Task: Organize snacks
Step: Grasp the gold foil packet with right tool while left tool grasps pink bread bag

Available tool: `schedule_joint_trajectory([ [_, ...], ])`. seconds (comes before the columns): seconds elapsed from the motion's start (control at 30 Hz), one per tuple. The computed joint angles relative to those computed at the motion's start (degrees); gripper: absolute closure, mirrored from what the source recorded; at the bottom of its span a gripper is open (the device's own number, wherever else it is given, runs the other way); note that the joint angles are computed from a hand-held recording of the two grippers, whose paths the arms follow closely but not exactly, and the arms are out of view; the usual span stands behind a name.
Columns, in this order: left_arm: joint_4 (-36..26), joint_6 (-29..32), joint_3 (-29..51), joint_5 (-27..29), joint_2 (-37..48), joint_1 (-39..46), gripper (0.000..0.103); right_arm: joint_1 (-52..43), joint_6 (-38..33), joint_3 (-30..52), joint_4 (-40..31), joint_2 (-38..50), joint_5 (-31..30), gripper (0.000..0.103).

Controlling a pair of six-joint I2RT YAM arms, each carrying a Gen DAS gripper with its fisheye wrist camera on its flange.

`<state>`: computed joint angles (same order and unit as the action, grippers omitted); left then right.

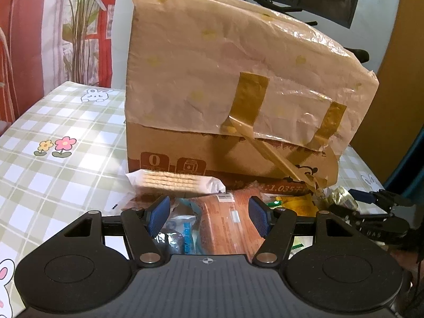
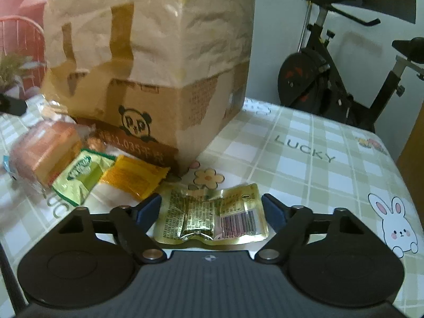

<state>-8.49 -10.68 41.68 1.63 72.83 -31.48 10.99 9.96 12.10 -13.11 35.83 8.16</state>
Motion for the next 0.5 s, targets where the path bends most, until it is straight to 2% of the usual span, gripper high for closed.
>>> schedule_joint_trajectory([
  [0.13,-0.48,-0.23,0.51,0.70,1.12,-0.44,0.035,-2.77,0.81,-1.19,-1.20,-5.04,-2.21,0.044],
  [0.4,-0.95,-1.29,3.10,1.00,6.48,-3.26,0.035,-2.66,1.01,-1.05,-1.19,-4.88,-1.93,0.044],
  [0.5,-0.12,-1.18,3.52,-1.80,7.90,-5.53,0.026,-2.68,0.94,-1.11,-1.05,-4.84,-1.93,0.044],
])
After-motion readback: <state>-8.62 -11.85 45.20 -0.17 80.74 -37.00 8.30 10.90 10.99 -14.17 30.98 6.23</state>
